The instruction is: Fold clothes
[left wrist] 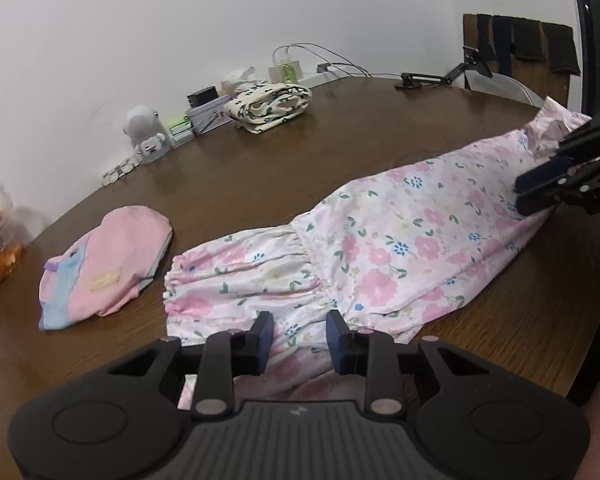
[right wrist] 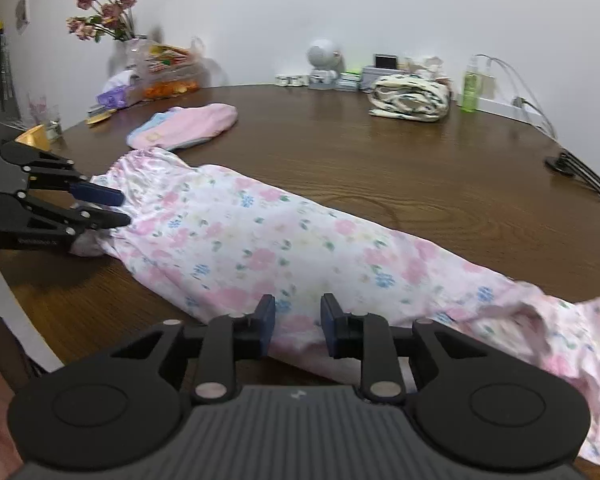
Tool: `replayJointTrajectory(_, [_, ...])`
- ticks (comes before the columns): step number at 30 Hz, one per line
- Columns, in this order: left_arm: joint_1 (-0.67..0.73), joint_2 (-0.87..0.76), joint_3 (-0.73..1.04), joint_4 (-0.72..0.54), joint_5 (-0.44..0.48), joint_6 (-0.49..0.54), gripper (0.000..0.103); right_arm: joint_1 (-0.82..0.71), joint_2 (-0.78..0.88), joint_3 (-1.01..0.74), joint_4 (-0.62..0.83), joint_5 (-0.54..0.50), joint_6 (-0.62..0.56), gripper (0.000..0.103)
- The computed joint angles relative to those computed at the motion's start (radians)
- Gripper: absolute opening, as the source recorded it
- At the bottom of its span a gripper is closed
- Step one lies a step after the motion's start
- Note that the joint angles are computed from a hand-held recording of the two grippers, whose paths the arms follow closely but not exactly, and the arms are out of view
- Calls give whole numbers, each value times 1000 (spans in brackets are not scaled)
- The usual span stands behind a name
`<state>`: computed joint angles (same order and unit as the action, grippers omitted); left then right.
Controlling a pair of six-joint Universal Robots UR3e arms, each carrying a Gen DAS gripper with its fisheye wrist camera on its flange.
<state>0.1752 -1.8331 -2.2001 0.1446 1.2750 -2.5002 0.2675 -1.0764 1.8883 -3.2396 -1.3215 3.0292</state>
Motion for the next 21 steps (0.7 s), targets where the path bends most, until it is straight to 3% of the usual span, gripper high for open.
replayJointTrajectory(3, [-41, 12, 19, 6, 41, -6, 35, -60, -76, 80, -9, 69, 62, 38])
replayJointTrajectory(4, [-56, 19, 25, 11, 51, -5, 42, -89, -115, 122, -28, 99, 82, 46])
replayJointTrajectory(7, [-117, 8, 66, 52, 92, -14, 60, -187, -258, 240, -34, 152, 137, 52])
replayJointTrajectory(9, [-154, -13, 117, 57, 88, -18, 62, -244, -343, 307, -37, 140, 176, 56])
replayJointTrajectory(13, [-238, -81, 239, 9, 50, 5, 61, -354, -473, 438, -55, 72, 230, 75])
replayJointTrajectory(15, [-289, -126, 307, -25, 49, 20, 57, -417, -525, 497, -48, 52, 247, 75])
replayJointTrajectory(16, [-314, -148, 347, -56, 51, 26, 48, -450, -541, 526, -44, 67, 252, 74])
replayJointTrajectory(21, [-415, -274, 566, -224, 43, 60, 27, -609, -564, 648, -48, 202, 281, 73])
